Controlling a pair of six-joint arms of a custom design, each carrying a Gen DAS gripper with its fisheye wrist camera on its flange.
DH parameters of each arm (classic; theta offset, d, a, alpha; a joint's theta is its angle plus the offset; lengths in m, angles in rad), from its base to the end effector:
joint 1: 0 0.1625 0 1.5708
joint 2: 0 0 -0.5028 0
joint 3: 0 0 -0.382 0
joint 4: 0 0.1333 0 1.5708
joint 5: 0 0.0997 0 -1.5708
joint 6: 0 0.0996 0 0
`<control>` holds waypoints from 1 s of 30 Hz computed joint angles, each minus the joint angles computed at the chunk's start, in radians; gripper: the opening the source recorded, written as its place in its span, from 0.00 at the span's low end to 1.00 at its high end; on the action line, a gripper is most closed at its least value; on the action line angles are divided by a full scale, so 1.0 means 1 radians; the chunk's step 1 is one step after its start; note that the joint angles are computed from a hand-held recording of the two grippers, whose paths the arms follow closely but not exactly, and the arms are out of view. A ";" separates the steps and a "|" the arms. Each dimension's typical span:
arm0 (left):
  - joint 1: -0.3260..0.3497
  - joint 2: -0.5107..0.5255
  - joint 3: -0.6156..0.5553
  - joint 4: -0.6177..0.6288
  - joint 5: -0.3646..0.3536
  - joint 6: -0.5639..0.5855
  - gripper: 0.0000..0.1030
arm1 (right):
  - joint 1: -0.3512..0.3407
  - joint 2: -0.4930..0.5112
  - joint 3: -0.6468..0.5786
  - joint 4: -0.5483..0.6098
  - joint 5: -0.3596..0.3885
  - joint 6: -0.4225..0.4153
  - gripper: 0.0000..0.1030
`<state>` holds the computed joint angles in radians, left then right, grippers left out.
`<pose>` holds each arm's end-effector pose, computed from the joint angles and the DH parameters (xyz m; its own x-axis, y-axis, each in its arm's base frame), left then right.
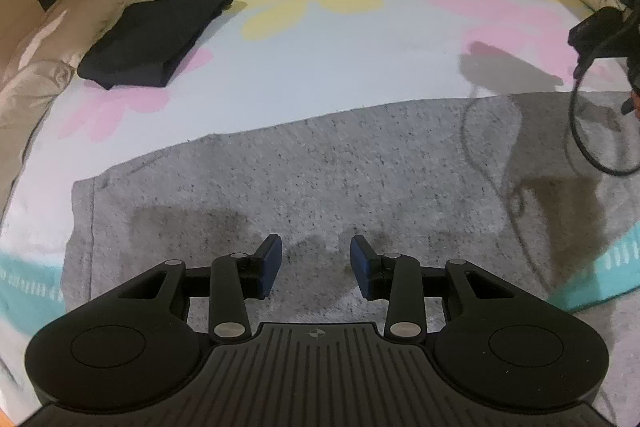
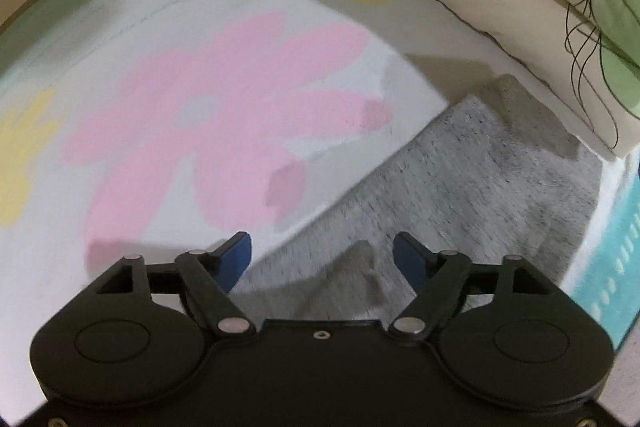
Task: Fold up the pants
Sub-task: 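Move the right gripper to the grey pants leg and close on it, then hold the pants leg with the right gripper while the left gripper grasps the waistband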
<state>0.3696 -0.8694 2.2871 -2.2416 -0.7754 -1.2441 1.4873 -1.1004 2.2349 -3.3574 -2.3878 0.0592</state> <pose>-0.3071 -0.3382 0.0502 -0.5840 0.0147 -0.8116 0.4086 0.8693 -0.2783 0.0179 -0.5132 0.2708 -0.6401 0.5440 0.5426 0.1043 0.7612 -0.6401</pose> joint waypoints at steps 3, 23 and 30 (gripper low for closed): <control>0.002 -0.003 0.003 -0.004 0.004 0.000 0.36 | -0.017 0.008 -0.027 0.085 -0.007 0.075 0.77; 0.130 -0.004 -0.017 -0.310 -0.055 0.020 0.36 | -0.100 -0.340 0.283 0.159 0.190 -0.031 0.06; 0.221 0.029 -0.071 -0.304 -0.023 -0.011 0.36 | -0.128 -0.335 0.271 0.168 0.207 -0.071 0.06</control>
<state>0.5910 -0.8405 2.2162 -2.5461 -0.7979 -1.2554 1.3596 -1.4350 2.5059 -3.1889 -2.1804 -0.0115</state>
